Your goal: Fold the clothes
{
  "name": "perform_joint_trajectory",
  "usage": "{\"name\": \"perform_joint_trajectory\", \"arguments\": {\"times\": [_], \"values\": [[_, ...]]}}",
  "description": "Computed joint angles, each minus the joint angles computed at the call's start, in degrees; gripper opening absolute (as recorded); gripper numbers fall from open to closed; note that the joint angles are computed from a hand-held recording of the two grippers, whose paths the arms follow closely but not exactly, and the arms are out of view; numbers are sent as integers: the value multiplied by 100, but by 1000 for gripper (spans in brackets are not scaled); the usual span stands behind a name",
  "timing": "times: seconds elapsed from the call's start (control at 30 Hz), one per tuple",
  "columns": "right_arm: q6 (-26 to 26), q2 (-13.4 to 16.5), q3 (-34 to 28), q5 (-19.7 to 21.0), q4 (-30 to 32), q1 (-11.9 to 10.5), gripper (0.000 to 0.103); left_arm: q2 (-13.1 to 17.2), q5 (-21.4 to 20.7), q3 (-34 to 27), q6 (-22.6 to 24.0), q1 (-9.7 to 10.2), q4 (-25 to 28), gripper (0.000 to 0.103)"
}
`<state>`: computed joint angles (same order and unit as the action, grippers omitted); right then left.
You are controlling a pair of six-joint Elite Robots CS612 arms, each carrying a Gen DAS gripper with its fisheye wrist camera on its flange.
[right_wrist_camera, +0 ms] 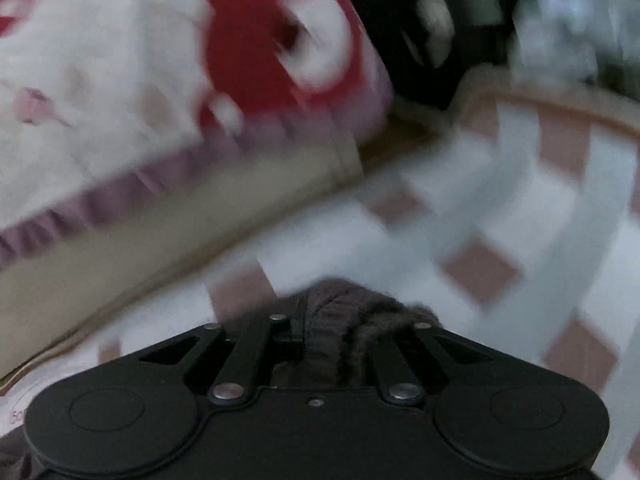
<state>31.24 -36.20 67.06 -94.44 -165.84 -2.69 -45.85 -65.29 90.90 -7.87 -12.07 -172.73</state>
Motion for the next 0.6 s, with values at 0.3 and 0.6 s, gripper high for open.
{"name": "perform_joint_trajectory", "arguments": {"times": [0.3,0.6], "values": [[2299,-352,751,1063,-452,-318,63,-358,-2068,512,513,-134,-871,44],[3158,-739,1552,1792,-887,-346,64,-59,-3997,77,0,-215,-179,41]]}}
